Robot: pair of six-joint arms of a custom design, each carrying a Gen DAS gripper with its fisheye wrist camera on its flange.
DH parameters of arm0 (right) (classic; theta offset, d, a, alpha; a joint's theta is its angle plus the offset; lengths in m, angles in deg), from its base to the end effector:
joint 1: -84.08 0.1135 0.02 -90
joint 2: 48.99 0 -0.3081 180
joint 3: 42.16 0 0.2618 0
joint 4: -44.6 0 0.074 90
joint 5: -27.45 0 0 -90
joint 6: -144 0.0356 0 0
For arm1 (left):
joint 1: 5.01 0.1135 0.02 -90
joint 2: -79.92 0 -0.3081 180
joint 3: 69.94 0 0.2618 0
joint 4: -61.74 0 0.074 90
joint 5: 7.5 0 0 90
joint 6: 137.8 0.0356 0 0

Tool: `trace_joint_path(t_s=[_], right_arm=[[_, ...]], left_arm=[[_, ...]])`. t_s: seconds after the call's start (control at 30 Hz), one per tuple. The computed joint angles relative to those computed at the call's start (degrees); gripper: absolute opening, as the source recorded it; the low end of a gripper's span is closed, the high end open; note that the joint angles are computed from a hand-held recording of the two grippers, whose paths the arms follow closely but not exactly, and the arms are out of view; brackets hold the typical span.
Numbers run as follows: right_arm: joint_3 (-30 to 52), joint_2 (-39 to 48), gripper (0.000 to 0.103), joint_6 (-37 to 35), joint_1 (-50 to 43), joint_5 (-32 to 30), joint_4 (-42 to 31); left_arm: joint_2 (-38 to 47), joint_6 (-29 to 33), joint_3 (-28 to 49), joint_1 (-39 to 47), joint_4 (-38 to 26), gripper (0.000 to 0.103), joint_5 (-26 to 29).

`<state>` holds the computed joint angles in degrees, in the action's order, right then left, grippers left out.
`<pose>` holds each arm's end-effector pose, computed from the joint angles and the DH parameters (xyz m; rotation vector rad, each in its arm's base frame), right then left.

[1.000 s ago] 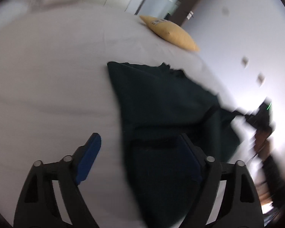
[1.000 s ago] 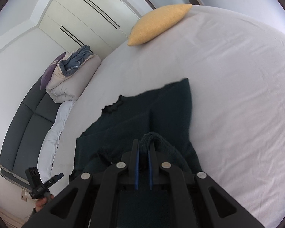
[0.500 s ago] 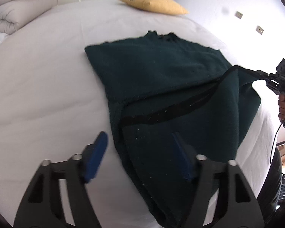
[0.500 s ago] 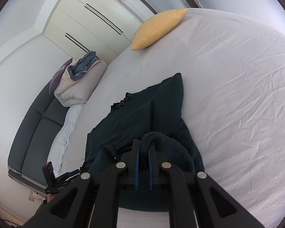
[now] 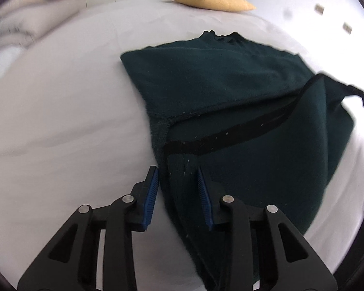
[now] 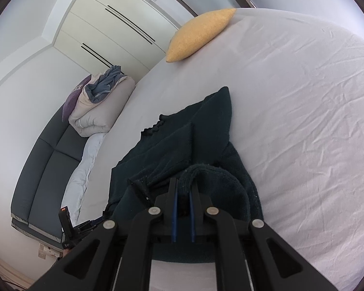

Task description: Fold small clothes

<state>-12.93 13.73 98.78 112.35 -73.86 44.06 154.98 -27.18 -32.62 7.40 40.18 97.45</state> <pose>0.1617 0.0949 0.1819 0.2110 2.2993 0.9127 0.2002 0.0346 0.1577 0.2746 2.5411 -0.1220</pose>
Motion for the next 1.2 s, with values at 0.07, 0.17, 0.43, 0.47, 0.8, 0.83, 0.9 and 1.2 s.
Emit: trace_joint_path(t_s=[0.07, 0.17, 0.43, 0.47, 0.8, 0.83, 0.9, 1.2], right_arm=[[0.23, 0.38, 0.008, -0.13, 0.14, 0.08, 0.08], [0.0, -0.28, 0.008, 0.37, 0.82, 0.51, -0.18], [-0.25, -1.27, 0.008, 0.74, 1.94, 1.3, -0.83], [-0.29, -1.25, 0.008, 1.01, 2.1, 1.45, -0.74], [1.39, -5.37, 0.008, -0.02, 3.23, 5.51, -4.78], [1.95, -5.85, 0.008, -0.47, 2.54, 5.47, -5.32], [3.82, -5.58, 0.008, -2.08, 1.31, 5.67, -6.78], [16.92, 10.31, 0.008, -9.74, -6.02, 3.0, -5.57]], left_arm=[[-4.37, 0.2, -3.17, -3.11, 2.61, 0.031, -4.01], [-9.13, 1.23, -6.48, -7.22, 4.04, 0.031, -6.75], [-9.72, 2.64, -6.3, -4.56, 1.48, 0.005, -0.63], [-9.66, 2.96, -6.02, -4.67, 1.01, 0.005, -0.36], [-22.12, -0.3, -1.18, 2.13, -6.1, 0.004, 7.4], [-21.86, -0.89, 0.0, 3.52, -6.06, 0.005, 8.5], [-21.13, -1.81, 2.06, 5.13, -5.67, 0.004, 9.58], [-5.65, -8.32, 13.62, 4.48, 0.96, 0.004, 7.98]])
